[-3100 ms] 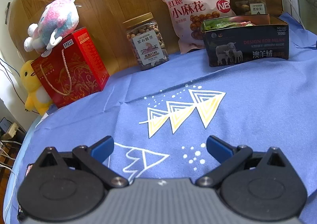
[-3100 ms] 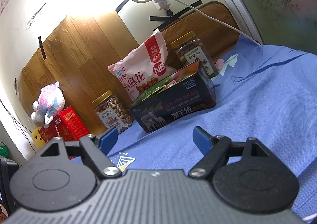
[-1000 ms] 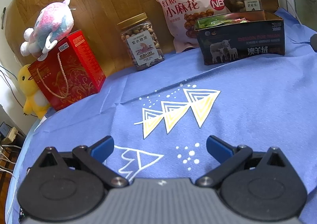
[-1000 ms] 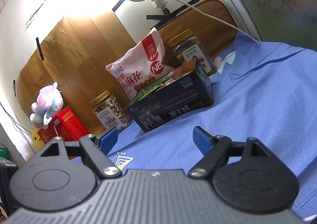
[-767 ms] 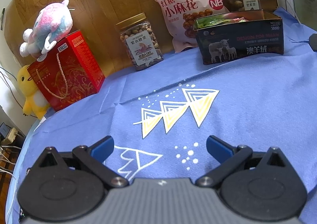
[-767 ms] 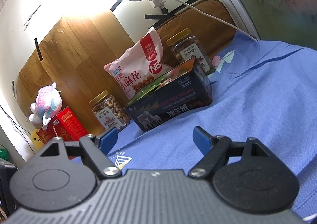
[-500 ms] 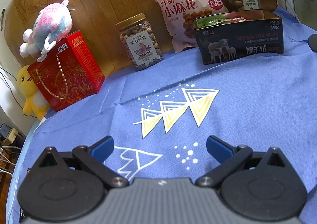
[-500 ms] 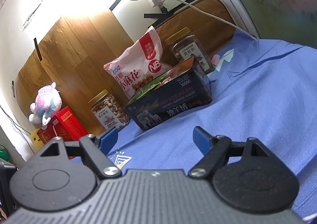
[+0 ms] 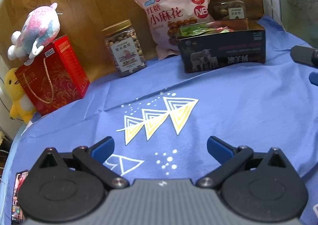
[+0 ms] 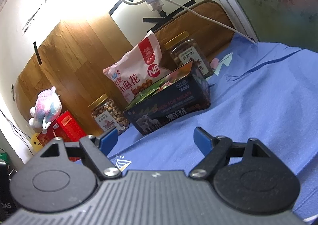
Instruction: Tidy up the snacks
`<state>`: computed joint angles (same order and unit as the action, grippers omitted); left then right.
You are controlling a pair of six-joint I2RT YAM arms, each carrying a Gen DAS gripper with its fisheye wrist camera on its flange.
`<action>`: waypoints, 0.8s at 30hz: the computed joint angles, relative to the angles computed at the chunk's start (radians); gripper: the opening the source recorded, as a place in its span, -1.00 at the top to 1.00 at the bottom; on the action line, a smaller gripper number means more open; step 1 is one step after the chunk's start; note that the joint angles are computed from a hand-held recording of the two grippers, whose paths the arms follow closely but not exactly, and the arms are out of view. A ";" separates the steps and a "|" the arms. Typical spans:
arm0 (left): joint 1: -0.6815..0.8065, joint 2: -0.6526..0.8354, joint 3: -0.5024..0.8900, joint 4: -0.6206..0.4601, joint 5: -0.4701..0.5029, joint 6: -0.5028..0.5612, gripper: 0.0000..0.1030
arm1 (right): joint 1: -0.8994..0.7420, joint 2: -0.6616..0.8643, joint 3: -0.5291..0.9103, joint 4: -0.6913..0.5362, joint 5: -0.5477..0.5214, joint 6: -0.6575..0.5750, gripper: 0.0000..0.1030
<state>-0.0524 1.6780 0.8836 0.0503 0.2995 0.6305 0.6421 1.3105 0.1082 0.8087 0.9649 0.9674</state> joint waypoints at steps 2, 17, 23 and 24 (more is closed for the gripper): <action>0.004 -0.006 0.004 -0.014 0.012 -0.001 -1.00 | 0.005 -0.007 0.004 -0.014 0.006 0.003 -0.65; 0.016 -0.045 0.012 -0.059 0.070 -0.013 -1.00 | 0.019 -0.045 0.020 -0.059 0.028 -0.013 -0.66; 0.010 -0.049 0.014 -0.037 0.065 -0.029 -1.00 | 0.031 -0.057 0.021 -0.062 0.052 -0.034 -0.66; 0.008 -0.047 0.017 -0.037 0.065 -0.031 -1.00 | 0.034 -0.058 0.022 -0.063 0.058 -0.038 -0.66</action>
<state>-0.0440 1.6306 0.9004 0.0137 0.3644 0.5993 0.6761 1.2526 0.1302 0.7460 1.0227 0.9297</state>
